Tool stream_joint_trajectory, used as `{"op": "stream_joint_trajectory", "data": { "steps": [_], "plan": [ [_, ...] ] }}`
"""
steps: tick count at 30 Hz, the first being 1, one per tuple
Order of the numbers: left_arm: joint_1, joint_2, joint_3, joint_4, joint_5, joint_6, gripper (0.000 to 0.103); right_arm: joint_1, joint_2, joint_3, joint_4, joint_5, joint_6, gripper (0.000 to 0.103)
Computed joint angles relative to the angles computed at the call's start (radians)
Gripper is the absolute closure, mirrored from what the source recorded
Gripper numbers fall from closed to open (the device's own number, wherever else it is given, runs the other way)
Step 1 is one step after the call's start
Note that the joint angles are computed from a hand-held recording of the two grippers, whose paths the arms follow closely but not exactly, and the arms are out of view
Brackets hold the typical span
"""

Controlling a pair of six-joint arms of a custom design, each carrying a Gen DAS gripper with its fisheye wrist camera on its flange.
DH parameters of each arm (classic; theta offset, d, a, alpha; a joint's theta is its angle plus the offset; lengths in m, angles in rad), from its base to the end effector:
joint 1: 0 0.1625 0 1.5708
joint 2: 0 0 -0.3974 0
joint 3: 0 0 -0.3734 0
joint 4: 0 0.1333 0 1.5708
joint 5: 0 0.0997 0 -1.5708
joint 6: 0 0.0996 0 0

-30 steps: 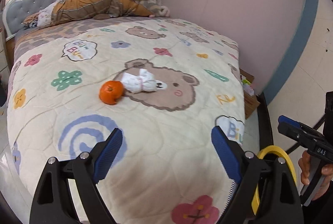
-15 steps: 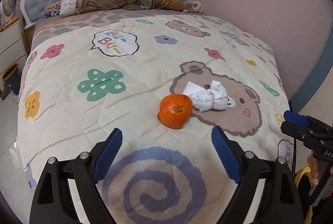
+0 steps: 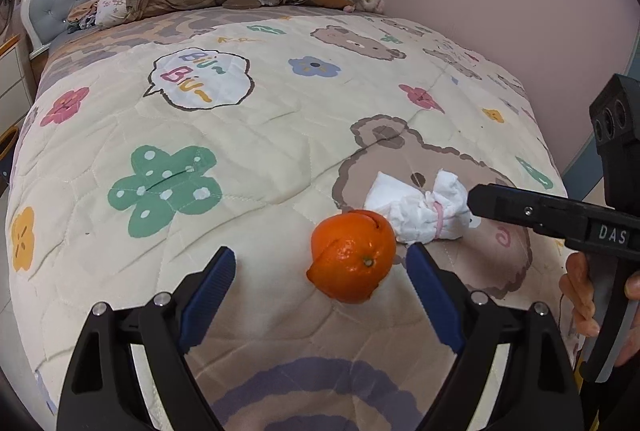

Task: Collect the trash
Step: 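Grasp the orange with the left tool while the right tool grasps the white tissue, then carry the orange and white tissue over the bin with both tools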

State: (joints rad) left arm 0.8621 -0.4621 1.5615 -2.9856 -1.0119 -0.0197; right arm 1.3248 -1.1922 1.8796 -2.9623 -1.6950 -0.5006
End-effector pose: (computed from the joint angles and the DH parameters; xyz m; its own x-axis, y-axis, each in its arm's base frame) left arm -0.2793 -0.6118 -0.0424 -0.7628 0.4126 -0.4979 0.6038 0.7300 -0.3201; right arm -0.0228 -0.5876 0.2840 -0.9163 -0.0746 0.3935 -0.2897 0.8019 -0.5226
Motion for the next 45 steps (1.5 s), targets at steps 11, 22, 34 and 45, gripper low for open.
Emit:
{"op": "stream_joint_trajectory", "data": {
  "steps": [11,22,34,45],
  "plan": [
    [0.025,0.042,-0.053,0.016,-0.109,0.037,0.058,0.002,0.083,-0.097,0.090,-0.041,0.056,0.054],
    [0.029,0.031,-0.028,-0.026,-0.142,0.017,0.075,0.008,0.079,-0.079,0.073,-0.038,0.095,0.074],
    [-0.025,-0.104,0.175,-0.130,-0.095,-0.020,0.076,0.033,-0.029,0.042,-0.021,-0.020,0.060,0.076],
    [-0.137,-0.244,0.383,-0.220,-0.019,-0.123,0.076,0.043,-0.213,0.230,-0.086,0.014,0.015,0.076]
  ]
}}
